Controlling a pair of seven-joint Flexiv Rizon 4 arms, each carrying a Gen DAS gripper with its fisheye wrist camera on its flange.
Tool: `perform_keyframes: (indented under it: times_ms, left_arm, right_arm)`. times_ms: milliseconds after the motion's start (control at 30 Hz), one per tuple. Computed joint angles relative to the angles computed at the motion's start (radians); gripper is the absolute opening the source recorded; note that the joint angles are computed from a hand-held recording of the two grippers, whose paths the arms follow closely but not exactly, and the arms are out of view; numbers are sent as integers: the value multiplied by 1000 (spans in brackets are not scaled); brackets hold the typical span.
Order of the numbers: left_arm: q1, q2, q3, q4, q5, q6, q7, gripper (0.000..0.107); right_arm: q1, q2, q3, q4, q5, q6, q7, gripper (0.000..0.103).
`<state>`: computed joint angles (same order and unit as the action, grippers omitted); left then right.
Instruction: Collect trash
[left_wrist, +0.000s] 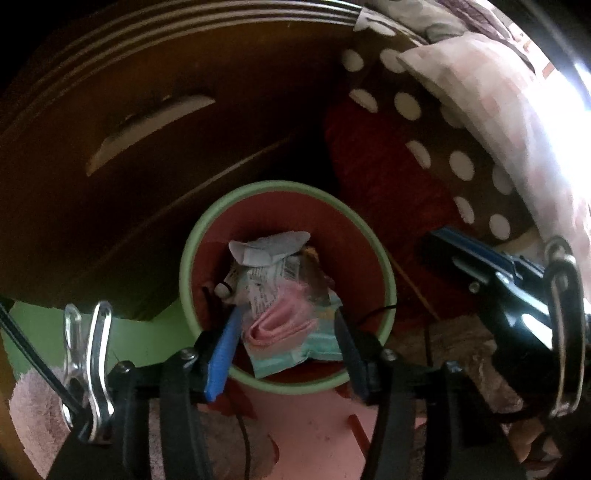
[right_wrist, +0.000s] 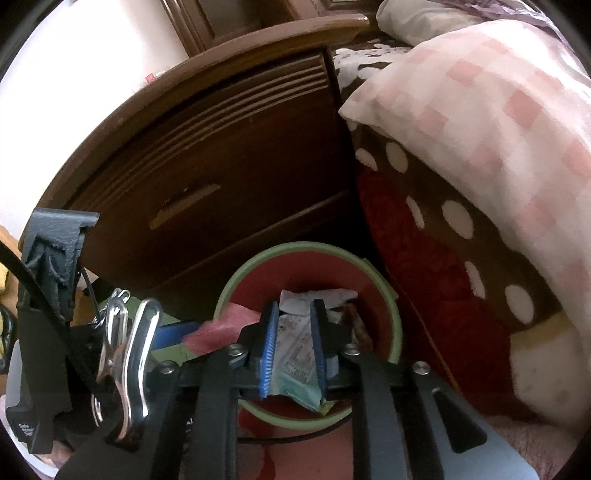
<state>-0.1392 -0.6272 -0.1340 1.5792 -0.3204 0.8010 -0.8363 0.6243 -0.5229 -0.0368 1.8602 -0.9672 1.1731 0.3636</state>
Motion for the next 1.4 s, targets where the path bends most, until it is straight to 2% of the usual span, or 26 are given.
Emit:
perform_keyframes:
  times_ms: [133, 500, 767, 1033, 1400]
  left_arm:
    - [7, 14, -7, 8, -11, 2, 11, 61]
    - [22, 82, -22, 68, -72, 63, 30, 64]
    - [37, 148, -28, 153, -127, 186, 50, 65]
    - [48, 182, -51, 227, -182, 290, 108, 70]
    - [36, 202, -51, 283, -174, 360, 142, 70]
  right_arm:
    - [7, 15, -11, 12, -31, 5, 37, 19]
    - [3, 73, 23, 28, -147, -73, 146, 28]
    - [6, 117, 71, 58, -229, -161, 255, 38]
    - [11, 112, 125, 76, -193, -186, 282, 39]
    - [45, 103, 130, 61, -168, -259, 269, 39]
